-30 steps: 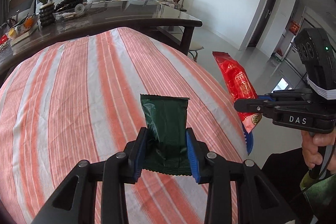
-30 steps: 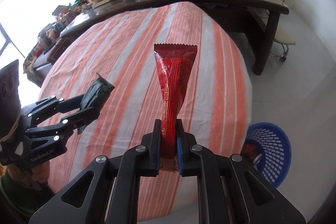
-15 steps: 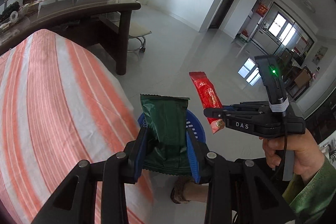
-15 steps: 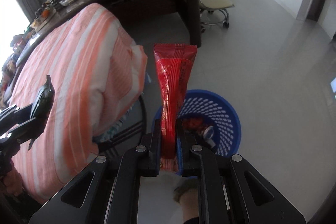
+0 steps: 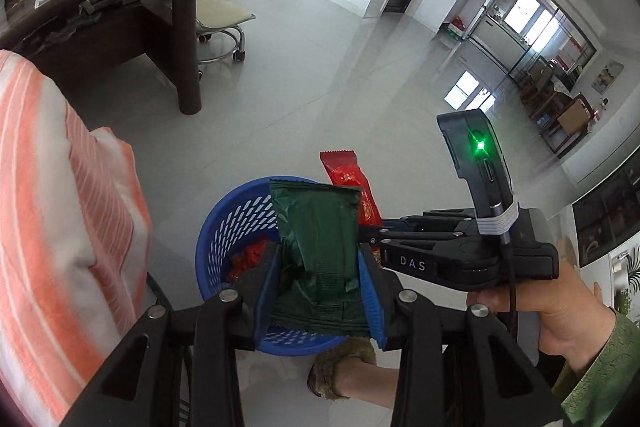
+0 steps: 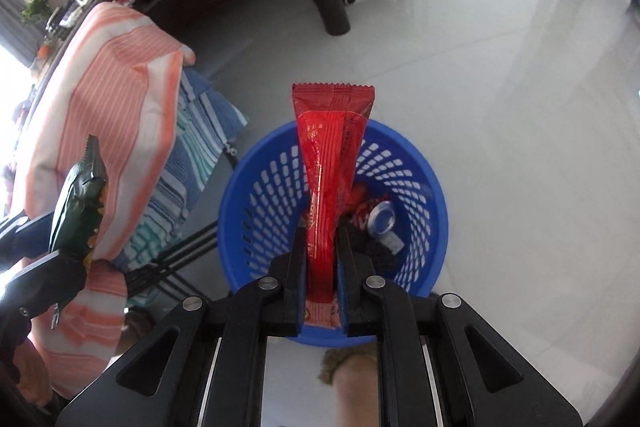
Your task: Collect trash
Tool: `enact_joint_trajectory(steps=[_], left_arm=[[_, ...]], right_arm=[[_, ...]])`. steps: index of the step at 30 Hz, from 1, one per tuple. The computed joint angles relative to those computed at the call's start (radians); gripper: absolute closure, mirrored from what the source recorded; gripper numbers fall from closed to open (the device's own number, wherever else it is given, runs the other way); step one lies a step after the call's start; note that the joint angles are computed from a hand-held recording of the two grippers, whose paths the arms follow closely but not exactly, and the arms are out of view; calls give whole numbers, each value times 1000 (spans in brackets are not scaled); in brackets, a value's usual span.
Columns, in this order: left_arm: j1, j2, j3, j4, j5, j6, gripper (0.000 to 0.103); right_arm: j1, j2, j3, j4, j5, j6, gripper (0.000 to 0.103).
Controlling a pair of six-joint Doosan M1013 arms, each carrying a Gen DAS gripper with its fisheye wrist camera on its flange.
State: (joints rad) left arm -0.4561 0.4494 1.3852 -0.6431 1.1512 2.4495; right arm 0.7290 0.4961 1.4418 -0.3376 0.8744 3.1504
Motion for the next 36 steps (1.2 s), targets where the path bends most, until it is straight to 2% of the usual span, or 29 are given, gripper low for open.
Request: enact_joint_trajectory(steps=[1,2,3,4,5,8,10,12,14,16,21,23,26,32,36], left_arm=[[-5,8,-3,4,-1,-6,49],[-9,16,-8,2,-6,-12,43],[-10,20,-8,-6,-15,-12,42],[-12,21,-6,-11,-25,-13,42],[-13,18,-3,-12,-34,-15,43],[-8,-6,12,-33,-54,13,42],[-7,-34,36,-47,-98,51,42],[-1,-67,63,-69,-144,89,34],[10,-100,89,-104,-176,122,21],[24,-129,112,-131,-186,148,17],[34,-179,144,-48,-182,93,10],[43,-195,160,-58,-185,94,10],[46,-229,195,-39,-239,109,10],[41,-273,228,16,-305,89,10],[39,-297,249,40,-353,64,10]], right_arm=[[-3,-1,12,0,-14,9,86],[-6,-1,22,-5,-25,20,82],[-8,-1,32,-13,-33,35,74],[-9,-2,40,-25,-29,61,56],[-9,-5,52,-43,-31,94,51],[-6,-26,85,-87,-43,175,50],[5,-38,89,-133,-18,229,47],[20,-47,79,-164,44,267,38],[40,-54,63,-199,111,313,16],[58,-61,46,-220,173,358,0],[137,-69,-4,-306,313,454,0],[171,-58,-40,-324,393,482,0],[213,-23,-118,-335,528,476,0],[247,39,-257,-318,696,371,0],[258,53,-290,-327,698,352,0]])
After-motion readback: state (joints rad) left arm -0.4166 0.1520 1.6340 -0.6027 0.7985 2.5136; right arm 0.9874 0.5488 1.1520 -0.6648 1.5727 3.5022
